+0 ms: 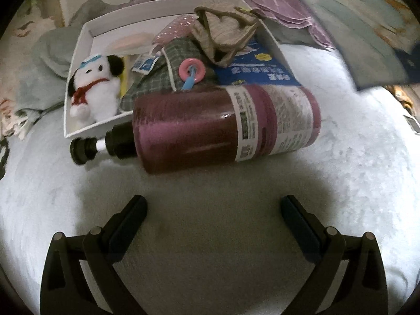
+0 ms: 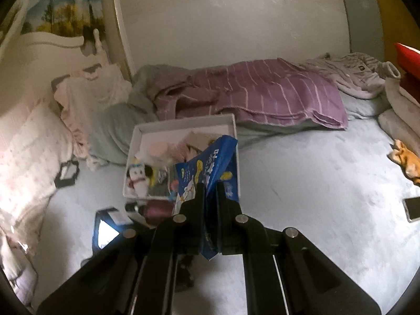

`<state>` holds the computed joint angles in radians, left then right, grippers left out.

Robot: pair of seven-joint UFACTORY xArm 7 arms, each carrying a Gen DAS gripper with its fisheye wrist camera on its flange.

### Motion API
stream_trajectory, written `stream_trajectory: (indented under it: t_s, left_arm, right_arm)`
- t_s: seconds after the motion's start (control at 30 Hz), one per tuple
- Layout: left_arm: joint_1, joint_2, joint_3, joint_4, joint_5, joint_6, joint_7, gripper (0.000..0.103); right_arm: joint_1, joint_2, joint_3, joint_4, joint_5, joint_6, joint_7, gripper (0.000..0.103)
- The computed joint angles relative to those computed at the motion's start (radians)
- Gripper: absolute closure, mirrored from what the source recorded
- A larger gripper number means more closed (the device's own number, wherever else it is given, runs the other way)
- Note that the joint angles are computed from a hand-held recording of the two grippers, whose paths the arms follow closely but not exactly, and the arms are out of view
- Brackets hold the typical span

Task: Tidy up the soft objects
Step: 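Lift the blue packet with the right tool over the tray, then drop the blue packet into the tray and open the right tool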

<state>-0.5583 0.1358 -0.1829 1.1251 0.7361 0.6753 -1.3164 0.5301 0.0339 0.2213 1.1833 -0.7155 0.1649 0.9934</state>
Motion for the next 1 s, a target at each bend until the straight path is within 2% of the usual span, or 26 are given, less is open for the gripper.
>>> stream_trajectory:
  t_s: [0.07,0.2,0.23,0.3,0.4,0.5,0.57,0.67,0.83,0.93,1.0]
  left_arm:
    - [0.019,-0.040,0.004,-0.041,-0.021,-0.071,0.005,0.001]
    - [0.063,-0.139,0.007,-0.118,0.070,-0.188,-0.152,0.001]
    - [0.079,-0.160,0.001,-0.125,0.095,-0.195,-0.178,0.001]
    - [0.108,-0.189,-0.020,-0.124,0.157,-0.171,-0.216,0.001]
    - [0.137,-0.213,-0.050,-0.111,0.206,-0.096,-0.232,0.000]
    - [0.168,-0.250,-0.064,-0.154,0.255,-0.112,-0.301,0.000]
    - [0.187,-0.275,-0.082,-0.180,0.292,-0.087,-0.350,0.000]
    - [0.193,-0.276,-0.103,-0.163,0.265,0.039,-0.313,0.000]
    - [0.208,-0.270,-0.096,-0.151,0.272,0.083,-0.333,0.000]
    - [0.213,-0.272,-0.105,-0.147,0.348,0.132,-0.367,0.000]
    - [0.217,-0.262,-0.095,-0.127,0.374,0.133,-0.362,0.000]
  right_arm:
    - [0.001,0.032,0.004,0.031,0.046,-0.015,-0.042,0.094]
    - [0.015,0.103,-0.004,0.094,0.161,-0.047,-0.155,0.094]
    - [0.019,0.124,-0.004,0.114,0.191,-0.053,-0.183,0.094]
    - [0.010,0.167,0.016,0.157,0.278,-0.064,-0.267,0.094]
    - [0.023,0.228,0.017,0.226,0.348,-0.070,-0.339,0.094]
    - [0.042,0.282,0.013,0.286,0.405,-0.074,-0.395,0.094]
    - [0.040,0.327,0.029,0.337,0.454,-0.071,-0.441,0.094]
    - [0.014,0.404,0.088,0.420,0.537,-0.061,-0.531,0.094]
    - [0.053,0.552,0.088,0.593,0.612,-0.060,-0.596,0.094]
    - [0.052,0.660,0.124,0.731,0.680,-0.042,-0.635,0.094]
    - [0.025,0.736,0.200,0.834,0.726,0.005,-0.708,0.094]
